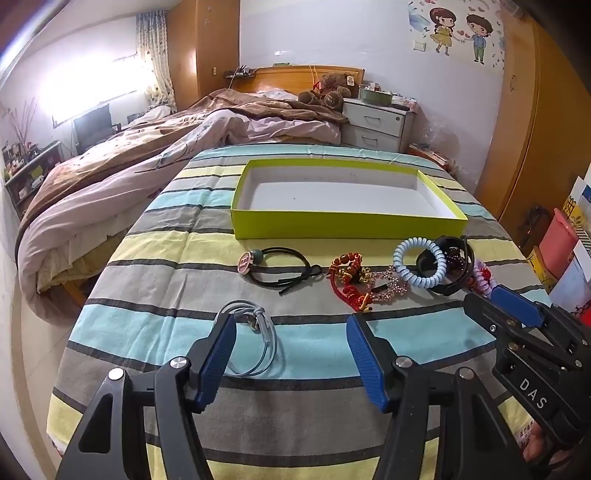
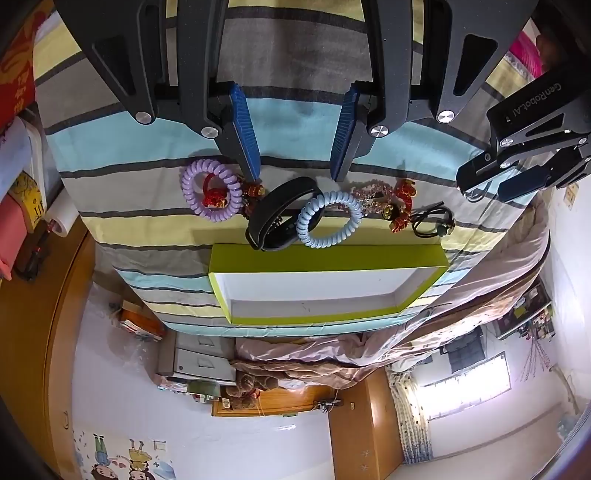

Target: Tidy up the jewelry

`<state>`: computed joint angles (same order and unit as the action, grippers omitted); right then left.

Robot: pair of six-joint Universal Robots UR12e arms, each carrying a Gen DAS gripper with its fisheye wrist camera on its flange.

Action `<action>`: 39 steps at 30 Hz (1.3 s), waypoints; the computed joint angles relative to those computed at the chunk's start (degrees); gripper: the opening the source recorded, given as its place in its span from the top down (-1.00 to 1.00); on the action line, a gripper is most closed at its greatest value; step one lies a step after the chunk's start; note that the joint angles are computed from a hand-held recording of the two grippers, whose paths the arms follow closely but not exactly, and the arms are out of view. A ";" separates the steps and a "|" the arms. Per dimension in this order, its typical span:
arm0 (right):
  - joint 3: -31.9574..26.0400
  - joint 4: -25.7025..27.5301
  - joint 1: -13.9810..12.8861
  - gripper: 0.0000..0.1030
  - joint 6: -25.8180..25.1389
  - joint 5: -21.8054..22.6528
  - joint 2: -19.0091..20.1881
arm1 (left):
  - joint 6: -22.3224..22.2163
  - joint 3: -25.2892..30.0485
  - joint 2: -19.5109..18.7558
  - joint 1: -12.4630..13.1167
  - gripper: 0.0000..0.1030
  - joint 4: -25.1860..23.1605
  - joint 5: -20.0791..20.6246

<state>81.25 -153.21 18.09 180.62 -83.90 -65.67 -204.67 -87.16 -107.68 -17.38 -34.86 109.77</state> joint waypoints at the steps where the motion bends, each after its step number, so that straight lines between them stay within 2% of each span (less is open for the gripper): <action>1: 0.03 0.06 -0.14 0.21 -0.03 0.26 -0.04 | -0.05 0.05 0.00 0.01 -0.20 -0.14 -0.05; 7: 0.32 -0.62 -0.07 0.21 0.27 0.13 0.04 | 0.42 0.51 -0.26 -0.50 -0.20 -0.27 1.70; 39: 0.50 -0.98 -0.07 0.21 0.26 0.21 -0.03 | 0.09 -0.40 0.25 -0.06 -0.20 -0.28 0.97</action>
